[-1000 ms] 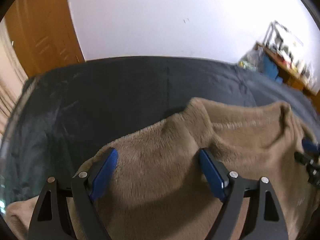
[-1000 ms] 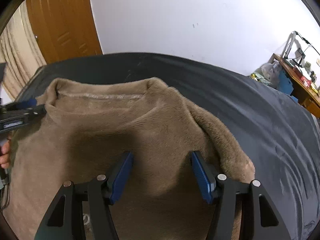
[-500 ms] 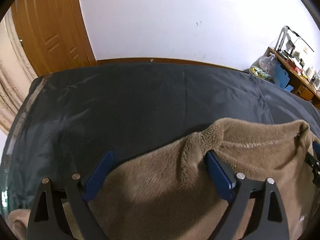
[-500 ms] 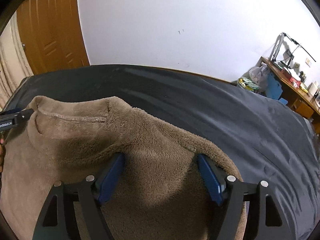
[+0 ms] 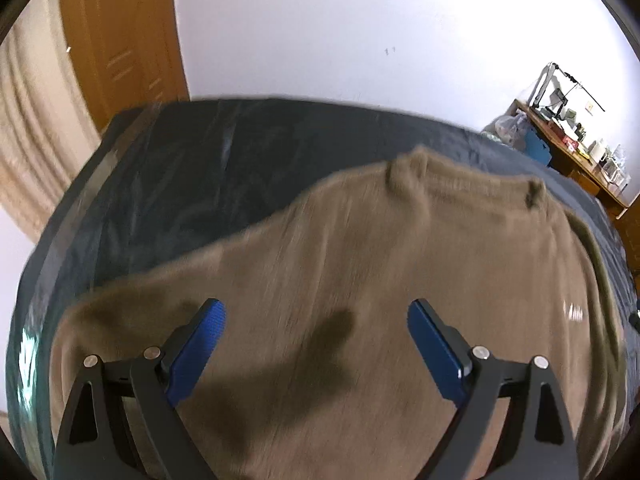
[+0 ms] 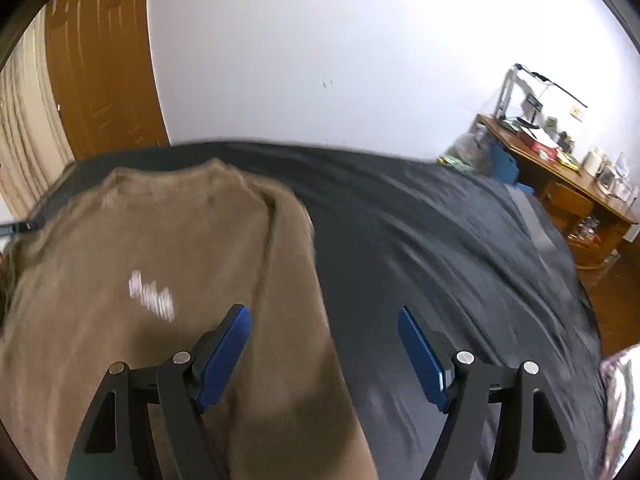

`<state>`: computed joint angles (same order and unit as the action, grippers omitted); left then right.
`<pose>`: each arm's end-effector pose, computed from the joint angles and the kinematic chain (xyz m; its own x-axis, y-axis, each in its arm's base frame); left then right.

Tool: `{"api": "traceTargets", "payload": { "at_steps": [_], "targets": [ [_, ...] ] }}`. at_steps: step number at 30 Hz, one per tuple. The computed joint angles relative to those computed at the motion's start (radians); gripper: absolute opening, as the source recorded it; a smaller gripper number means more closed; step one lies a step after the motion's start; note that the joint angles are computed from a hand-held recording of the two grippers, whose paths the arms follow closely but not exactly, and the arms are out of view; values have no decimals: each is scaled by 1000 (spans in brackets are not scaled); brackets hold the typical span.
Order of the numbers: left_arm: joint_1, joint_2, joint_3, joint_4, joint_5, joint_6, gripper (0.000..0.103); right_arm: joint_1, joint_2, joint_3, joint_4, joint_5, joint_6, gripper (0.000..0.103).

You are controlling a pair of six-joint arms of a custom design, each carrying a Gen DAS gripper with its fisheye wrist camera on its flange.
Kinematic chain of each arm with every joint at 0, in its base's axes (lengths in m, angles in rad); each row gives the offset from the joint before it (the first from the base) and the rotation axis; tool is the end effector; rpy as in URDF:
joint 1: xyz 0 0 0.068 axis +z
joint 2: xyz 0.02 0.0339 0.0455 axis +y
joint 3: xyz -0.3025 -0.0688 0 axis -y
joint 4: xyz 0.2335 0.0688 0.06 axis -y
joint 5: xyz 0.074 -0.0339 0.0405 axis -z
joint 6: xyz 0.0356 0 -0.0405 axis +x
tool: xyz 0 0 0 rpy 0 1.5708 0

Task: Fold clothes

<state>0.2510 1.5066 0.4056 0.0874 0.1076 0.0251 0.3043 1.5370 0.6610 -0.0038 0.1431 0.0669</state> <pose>0.2118 0.0504 0.1415 -0.8267 -0.1862 -0.5309 -0.1712 0.9822 -0.0778 0.2639 0.0775 0.1907 -0.7476 -0.1654 -0.6432 -0.1602 0.9848 -0.0670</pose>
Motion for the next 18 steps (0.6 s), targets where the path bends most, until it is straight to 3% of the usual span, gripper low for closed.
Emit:
{"api": "traceTargets", "payload": {
  "at_steps": [5, 10, 16, 18],
  "targets": [
    [34, -87, -163, 68, 12, 14, 95, 63, -134, -186, 7, 10, -39, 78],
    [85, -84, -266, 172, 1, 47, 95, 186, -86, -251, 27, 161, -34, 78],
    [161, -67, -289, 213, 35, 86, 95, -15, -52, -267, 129, 194, -49, 78],
    [132, -48, -295, 247, 1, 71, 95, -112, -28, -243, 153, 168, -74, 78]
  ]
}}
